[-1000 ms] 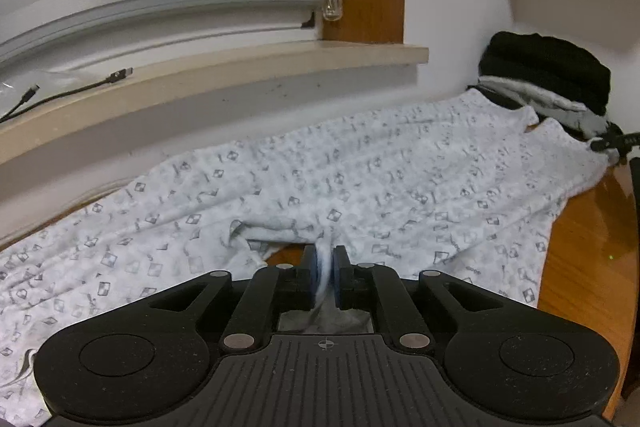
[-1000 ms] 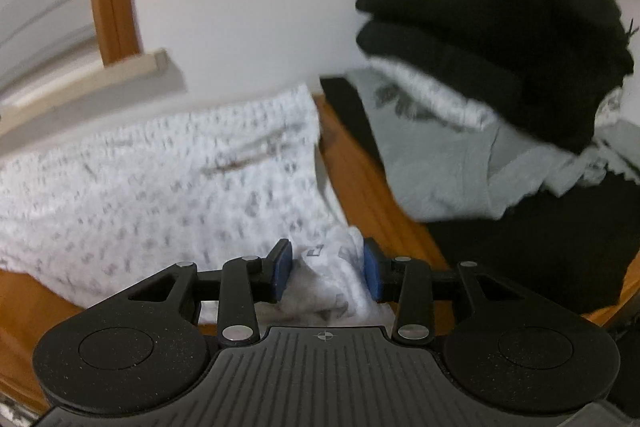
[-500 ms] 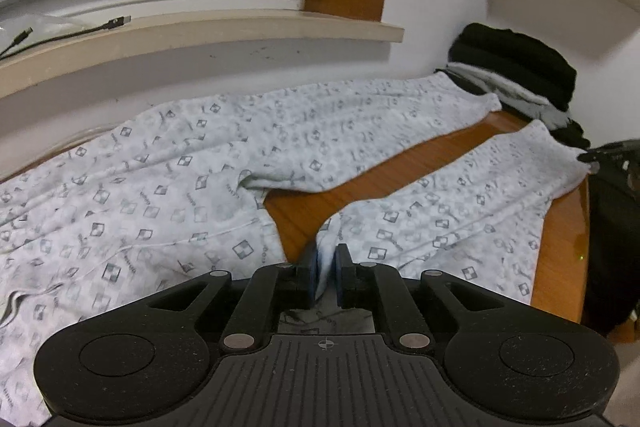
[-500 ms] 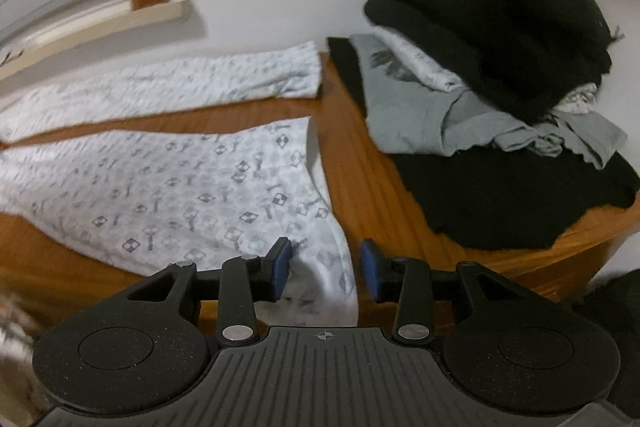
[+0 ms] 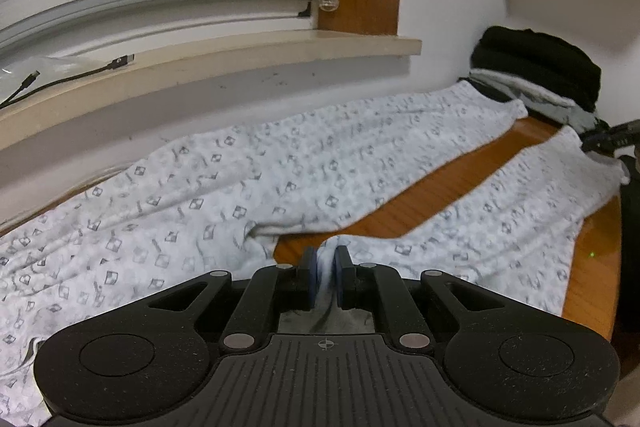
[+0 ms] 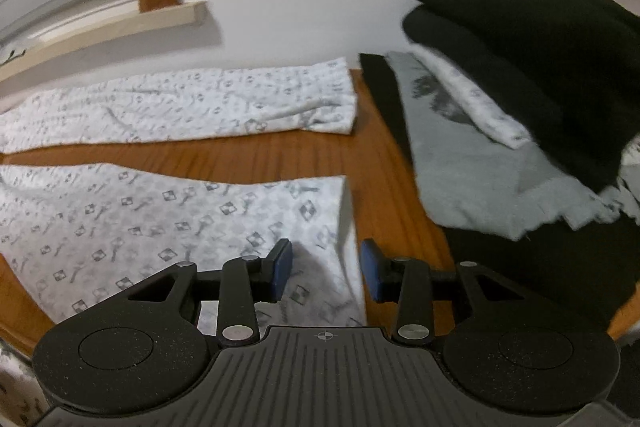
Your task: Fold clothes
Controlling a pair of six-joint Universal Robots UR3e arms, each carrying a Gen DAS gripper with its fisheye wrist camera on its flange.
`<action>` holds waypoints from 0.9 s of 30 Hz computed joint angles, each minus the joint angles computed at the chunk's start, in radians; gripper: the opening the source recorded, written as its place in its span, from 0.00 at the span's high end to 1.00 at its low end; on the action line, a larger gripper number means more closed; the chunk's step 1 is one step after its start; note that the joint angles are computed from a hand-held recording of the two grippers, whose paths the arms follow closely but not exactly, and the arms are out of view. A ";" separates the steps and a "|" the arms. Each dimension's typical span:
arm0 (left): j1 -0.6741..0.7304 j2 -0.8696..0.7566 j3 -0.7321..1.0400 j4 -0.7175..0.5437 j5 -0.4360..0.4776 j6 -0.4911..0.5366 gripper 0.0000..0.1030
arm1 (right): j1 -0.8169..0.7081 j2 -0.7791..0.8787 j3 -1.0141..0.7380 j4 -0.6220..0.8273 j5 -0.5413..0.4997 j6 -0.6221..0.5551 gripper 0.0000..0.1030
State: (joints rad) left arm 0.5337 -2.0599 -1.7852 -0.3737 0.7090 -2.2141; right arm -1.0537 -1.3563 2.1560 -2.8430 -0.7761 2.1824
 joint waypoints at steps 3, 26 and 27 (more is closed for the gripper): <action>-0.014 -0.009 0.007 0.027 0.015 -0.014 0.91 | 0.005 -0.002 -0.009 0.031 0.012 -0.039 0.80; -0.036 -0.052 0.040 0.031 0.052 -0.041 0.91 | -0.036 -0.088 -0.133 0.464 0.097 -0.243 0.95; -0.037 -0.053 0.040 0.035 0.054 -0.041 0.91 | -0.026 -0.072 -0.134 0.438 0.077 -0.234 0.93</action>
